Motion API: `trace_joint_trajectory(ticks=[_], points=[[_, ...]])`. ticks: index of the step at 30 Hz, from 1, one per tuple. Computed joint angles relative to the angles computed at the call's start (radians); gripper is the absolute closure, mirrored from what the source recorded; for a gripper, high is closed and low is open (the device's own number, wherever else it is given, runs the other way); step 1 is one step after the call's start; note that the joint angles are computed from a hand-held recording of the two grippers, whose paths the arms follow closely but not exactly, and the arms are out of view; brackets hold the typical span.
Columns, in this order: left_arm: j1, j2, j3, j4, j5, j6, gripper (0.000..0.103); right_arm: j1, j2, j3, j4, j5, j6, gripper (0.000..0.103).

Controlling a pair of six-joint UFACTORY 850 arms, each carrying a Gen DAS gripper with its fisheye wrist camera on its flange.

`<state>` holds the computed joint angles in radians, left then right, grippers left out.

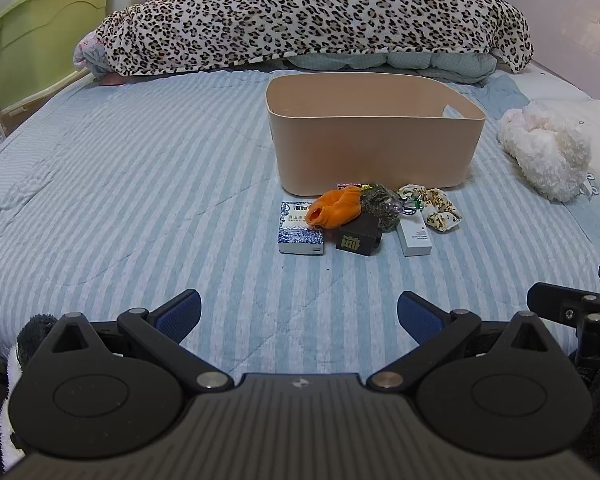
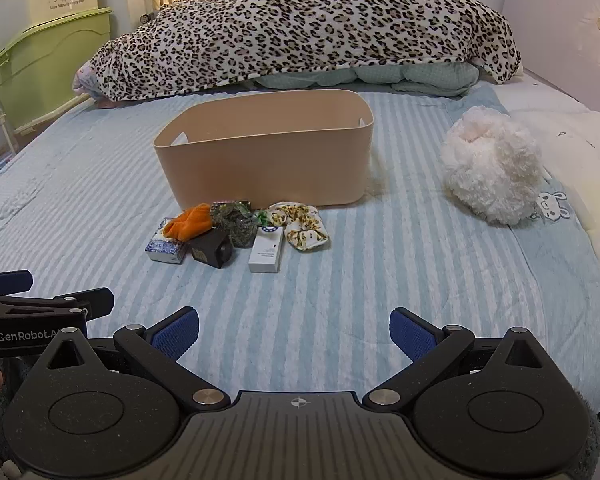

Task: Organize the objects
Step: 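Move both tools toward the items in front of the beige basket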

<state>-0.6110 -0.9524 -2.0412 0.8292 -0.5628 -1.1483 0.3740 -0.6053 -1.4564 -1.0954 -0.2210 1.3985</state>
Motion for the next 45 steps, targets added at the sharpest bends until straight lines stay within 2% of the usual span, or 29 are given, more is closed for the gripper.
trace_joint_trajectory(ticks=[31, 45], points=[[0.004, -0.023, -0.031, -0.044, 0.005, 0.052, 0.0, -0.003, -0.015, -0.019, 0.08, -0.006, -0.075, 0.0], [0.02, -0.074, -0.108, -0.111, -0.021, 0.124, 0.0, -0.017, -0.047, -0.06, 0.163, -0.002, -0.164, 0.0]])
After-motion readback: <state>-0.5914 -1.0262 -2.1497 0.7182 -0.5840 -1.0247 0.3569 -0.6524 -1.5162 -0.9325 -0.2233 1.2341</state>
